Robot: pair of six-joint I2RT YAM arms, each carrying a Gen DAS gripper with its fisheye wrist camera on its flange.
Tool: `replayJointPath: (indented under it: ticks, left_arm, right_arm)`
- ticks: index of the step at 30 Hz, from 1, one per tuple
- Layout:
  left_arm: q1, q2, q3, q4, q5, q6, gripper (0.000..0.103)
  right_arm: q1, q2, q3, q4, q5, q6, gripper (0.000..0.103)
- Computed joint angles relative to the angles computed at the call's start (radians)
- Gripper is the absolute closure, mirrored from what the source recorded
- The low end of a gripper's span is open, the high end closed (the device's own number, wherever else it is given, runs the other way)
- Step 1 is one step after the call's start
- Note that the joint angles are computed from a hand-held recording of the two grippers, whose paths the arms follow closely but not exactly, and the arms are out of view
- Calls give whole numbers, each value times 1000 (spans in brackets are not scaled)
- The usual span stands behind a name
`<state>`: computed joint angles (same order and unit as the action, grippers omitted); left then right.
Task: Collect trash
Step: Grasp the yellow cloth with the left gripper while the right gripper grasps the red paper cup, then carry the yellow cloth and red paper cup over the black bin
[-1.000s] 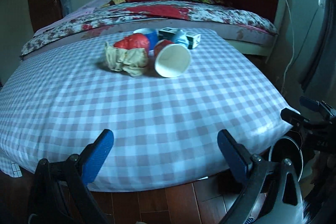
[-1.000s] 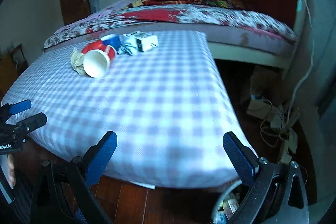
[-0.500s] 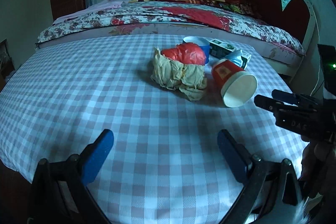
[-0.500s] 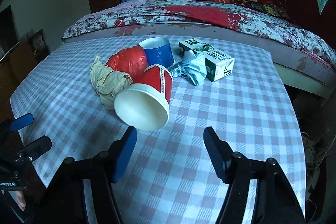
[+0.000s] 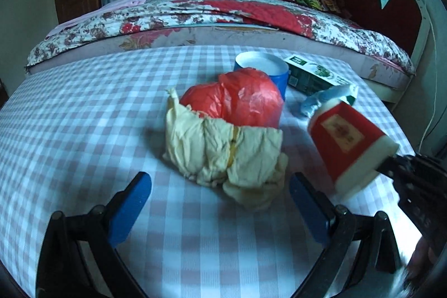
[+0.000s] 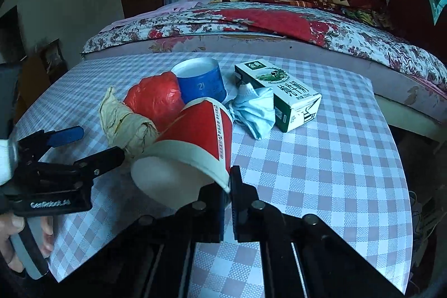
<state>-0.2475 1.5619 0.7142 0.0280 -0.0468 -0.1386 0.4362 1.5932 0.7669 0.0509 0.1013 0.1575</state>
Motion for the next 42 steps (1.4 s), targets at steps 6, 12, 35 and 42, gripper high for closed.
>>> replayJointPath:
  ticks: [6, 12, 35, 42]
  left_arm:
    - [15, 112, 115, -36, 8, -10, 4]
    - [46, 164, 164, -66, 49, -15, 47]
    - [-320, -612, -227, -273, -153, -115, 60]
    - [-556, -659, -195, -366, -295, -231, 60]
  right_arm:
    - [-50, 77, 91, -43, -29, -9, 99]
    - [-43, 80, 96, -47, -42, 2, 99]
    - [131, -756, -239, -471, 258, 111, 99]
    - [251, -1016, -238, -742, 396, 201, 99]
